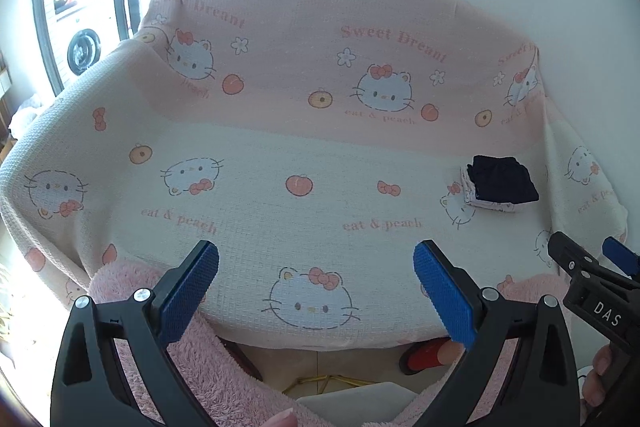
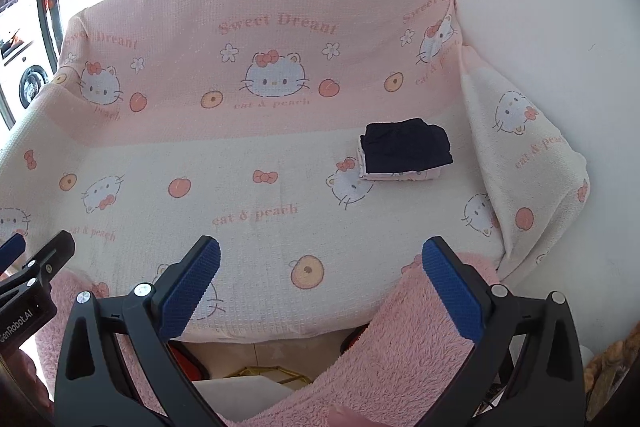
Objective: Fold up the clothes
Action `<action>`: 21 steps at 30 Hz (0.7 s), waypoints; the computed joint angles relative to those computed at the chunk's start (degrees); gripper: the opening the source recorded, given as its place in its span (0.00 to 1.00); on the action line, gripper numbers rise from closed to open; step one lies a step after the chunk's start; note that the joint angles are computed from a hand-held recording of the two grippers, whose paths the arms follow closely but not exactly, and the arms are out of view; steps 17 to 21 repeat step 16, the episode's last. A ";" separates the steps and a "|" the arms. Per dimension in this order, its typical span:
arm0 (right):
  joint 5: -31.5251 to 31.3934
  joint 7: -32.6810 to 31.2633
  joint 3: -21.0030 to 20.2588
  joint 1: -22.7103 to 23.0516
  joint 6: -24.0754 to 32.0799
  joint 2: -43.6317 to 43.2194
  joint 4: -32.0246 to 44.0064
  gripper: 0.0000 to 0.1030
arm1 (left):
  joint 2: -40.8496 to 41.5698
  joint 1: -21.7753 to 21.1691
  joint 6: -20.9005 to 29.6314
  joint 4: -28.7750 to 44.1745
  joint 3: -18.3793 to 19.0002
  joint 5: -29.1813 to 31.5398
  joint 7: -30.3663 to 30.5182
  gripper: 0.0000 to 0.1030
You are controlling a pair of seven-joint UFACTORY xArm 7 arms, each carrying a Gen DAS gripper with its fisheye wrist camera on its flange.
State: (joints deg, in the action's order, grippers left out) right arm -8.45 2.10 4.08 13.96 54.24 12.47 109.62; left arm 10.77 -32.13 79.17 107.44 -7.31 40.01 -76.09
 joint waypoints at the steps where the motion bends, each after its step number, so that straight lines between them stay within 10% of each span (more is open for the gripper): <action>1: -0.28 0.28 -0.15 0.01 0.19 0.15 0.28 1.00 | 0.04 -0.06 -0.06 0.11 -0.04 -0.04 -0.20 0.97; 21: 2.03 -3.17 0.39 -0.20 0.75 0.88 0.40 1.00 | -0.35 -0.60 3.30 0.02 -0.46 1.79 -2.77 0.97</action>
